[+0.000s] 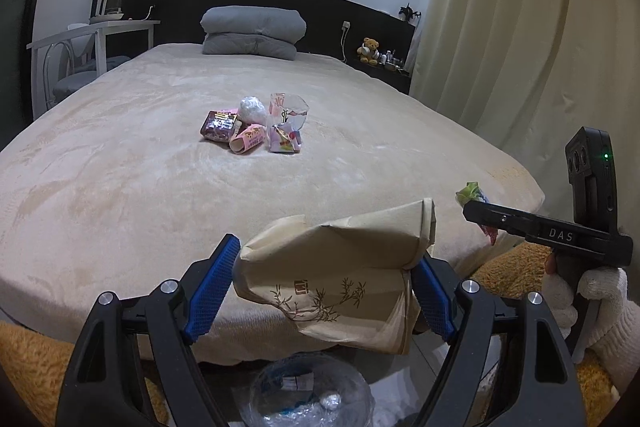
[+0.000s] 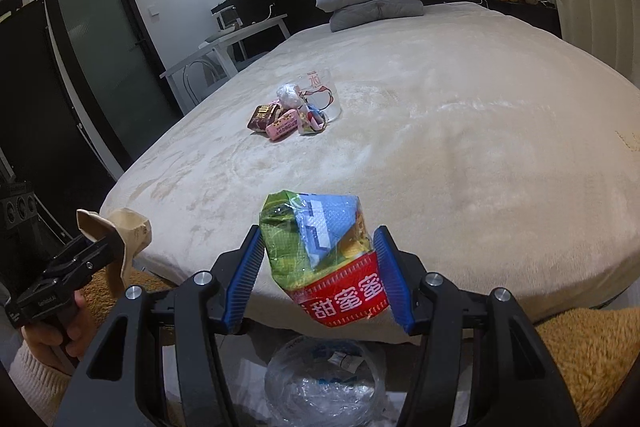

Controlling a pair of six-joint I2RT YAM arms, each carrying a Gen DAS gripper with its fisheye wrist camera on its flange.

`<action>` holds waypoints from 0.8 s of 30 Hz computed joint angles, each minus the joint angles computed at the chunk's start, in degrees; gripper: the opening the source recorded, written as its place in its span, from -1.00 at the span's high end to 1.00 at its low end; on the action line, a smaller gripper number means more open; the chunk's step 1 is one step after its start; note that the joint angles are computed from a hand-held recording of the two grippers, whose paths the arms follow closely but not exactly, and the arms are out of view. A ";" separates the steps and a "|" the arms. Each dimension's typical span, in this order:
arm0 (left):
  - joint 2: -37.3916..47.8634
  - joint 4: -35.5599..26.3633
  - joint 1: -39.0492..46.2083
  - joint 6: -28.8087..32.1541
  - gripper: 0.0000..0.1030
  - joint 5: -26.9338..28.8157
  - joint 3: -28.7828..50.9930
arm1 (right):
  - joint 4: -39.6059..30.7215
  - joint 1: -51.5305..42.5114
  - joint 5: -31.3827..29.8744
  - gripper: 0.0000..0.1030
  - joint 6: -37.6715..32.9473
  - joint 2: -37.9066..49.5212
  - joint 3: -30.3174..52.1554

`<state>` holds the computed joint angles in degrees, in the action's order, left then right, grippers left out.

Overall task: Collect trash
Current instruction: 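Carry the paper bag and snack wrapper down to the clear trash bag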

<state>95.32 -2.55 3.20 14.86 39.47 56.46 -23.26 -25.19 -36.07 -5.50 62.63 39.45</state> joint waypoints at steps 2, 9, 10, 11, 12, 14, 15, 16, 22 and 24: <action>-1.06 -0.55 0.72 -0.08 -0.55 1.01 -1.73 | -1.13 -0.58 -0.97 -0.10 -0.04 -2.26 -1.69; -2.34 -3.12 2.10 -1.13 -0.55 1.75 -5.02 | -4.61 1.16 -1.35 -0.10 -2.03 -5.96 -4.53; -2.46 -3.04 1.91 -1.35 -0.55 1.09 -5.46 | -4.95 1.59 -1.14 -0.10 -2.30 -6.31 -4.80; -2.30 -3.22 1.74 -1.47 -0.55 0.48 -5.59 | -4.84 1.92 -1.04 -0.10 -2.12 -6.92 -5.22; -2.03 -3.58 1.66 -1.61 -0.55 0.07 -5.64 | -5.14 1.98 -1.56 -0.10 -2.29 -7.40 -5.45; -0.95 -4.81 1.36 -1.65 -0.55 -0.62 -5.17 | -5.94 2.38 -2.18 -0.10 -2.66 -7.70 -5.71; -0.29 -5.63 1.08 -1.53 -0.55 -1.33 -4.80 | -6.17 2.66 -2.16 -0.10 -2.56 -7.91 -5.93; 0.41 -6.49 0.78 -1.45 -0.55 -2.07 -4.34 | -6.51 2.96 -2.35 -0.10 -2.77 -7.73 -6.05; 4.07 -9.77 -0.52 -0.25 -0.55 -3.67 -2.41 | -6.52 6.84 -0.53 -0.10 -1.96 -3.30 -6.15; 6.62 -12.48 -1.36 0.47 -0.55 -5.31 -0.48 | -7.35 7.50 -1.11 -0.10 -1.76 1.16 -5.13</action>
<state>101.94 -15.03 1.84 15.33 34.16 55.98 -30.61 -17.69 -37.18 -7.26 63.79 34.32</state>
